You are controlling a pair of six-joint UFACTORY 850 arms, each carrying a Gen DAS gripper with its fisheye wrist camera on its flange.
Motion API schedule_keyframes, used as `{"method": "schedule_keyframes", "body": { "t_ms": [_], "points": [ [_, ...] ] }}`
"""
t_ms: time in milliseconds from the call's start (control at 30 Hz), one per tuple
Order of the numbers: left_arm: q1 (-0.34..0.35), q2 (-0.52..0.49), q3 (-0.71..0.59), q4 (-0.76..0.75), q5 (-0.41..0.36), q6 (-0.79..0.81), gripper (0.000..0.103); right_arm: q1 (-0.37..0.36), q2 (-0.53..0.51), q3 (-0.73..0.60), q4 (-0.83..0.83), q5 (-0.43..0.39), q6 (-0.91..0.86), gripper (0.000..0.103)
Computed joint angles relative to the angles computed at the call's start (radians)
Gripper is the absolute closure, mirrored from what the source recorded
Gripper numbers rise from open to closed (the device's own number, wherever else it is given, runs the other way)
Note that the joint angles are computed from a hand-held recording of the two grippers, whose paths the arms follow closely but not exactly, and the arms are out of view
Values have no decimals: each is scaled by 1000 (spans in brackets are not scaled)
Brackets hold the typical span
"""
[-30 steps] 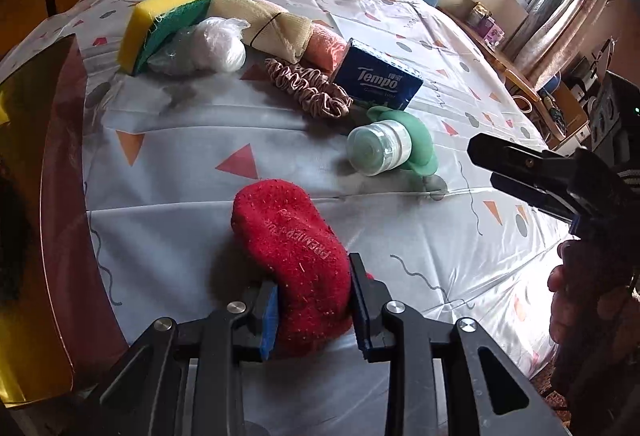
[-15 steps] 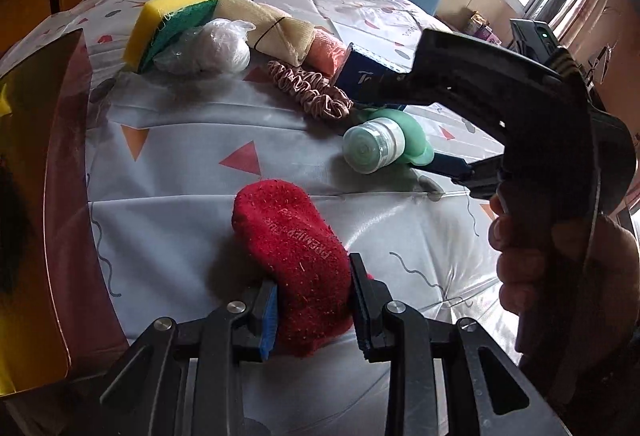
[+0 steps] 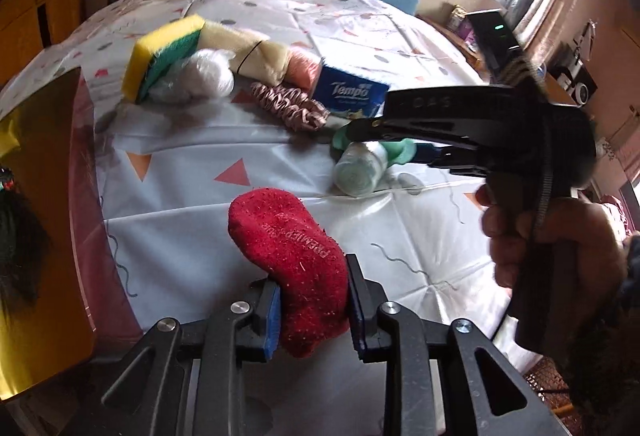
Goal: Organize soft objects
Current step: 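Place the red sock in the gold tray with the left gripper while the right grasps the green bottle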
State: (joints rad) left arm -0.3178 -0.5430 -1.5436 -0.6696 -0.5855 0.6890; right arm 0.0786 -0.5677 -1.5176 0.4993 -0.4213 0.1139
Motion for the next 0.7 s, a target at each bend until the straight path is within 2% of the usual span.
{"method": "schedule_keyframes", "body": {
  "t_ms": [233, 400, 600, 700],
  "points": [
    [46, 100, 56, -83, 26, 67, 77, -5, -3, 5, 47, 1, -81, 50],
    [102, 128, 50, -81, 39, 4, 77, -3, -14, -16, 2, -24, -64, 50],
    [195, 89, -17, -24, 40, -173, 77, 13, -16, -17, -72, -10, -49, 48],
    [243, 27, -97, 6, 0, -279, 77, 15, -19, -22, -87, -16, -56, 48]
  ]
}}
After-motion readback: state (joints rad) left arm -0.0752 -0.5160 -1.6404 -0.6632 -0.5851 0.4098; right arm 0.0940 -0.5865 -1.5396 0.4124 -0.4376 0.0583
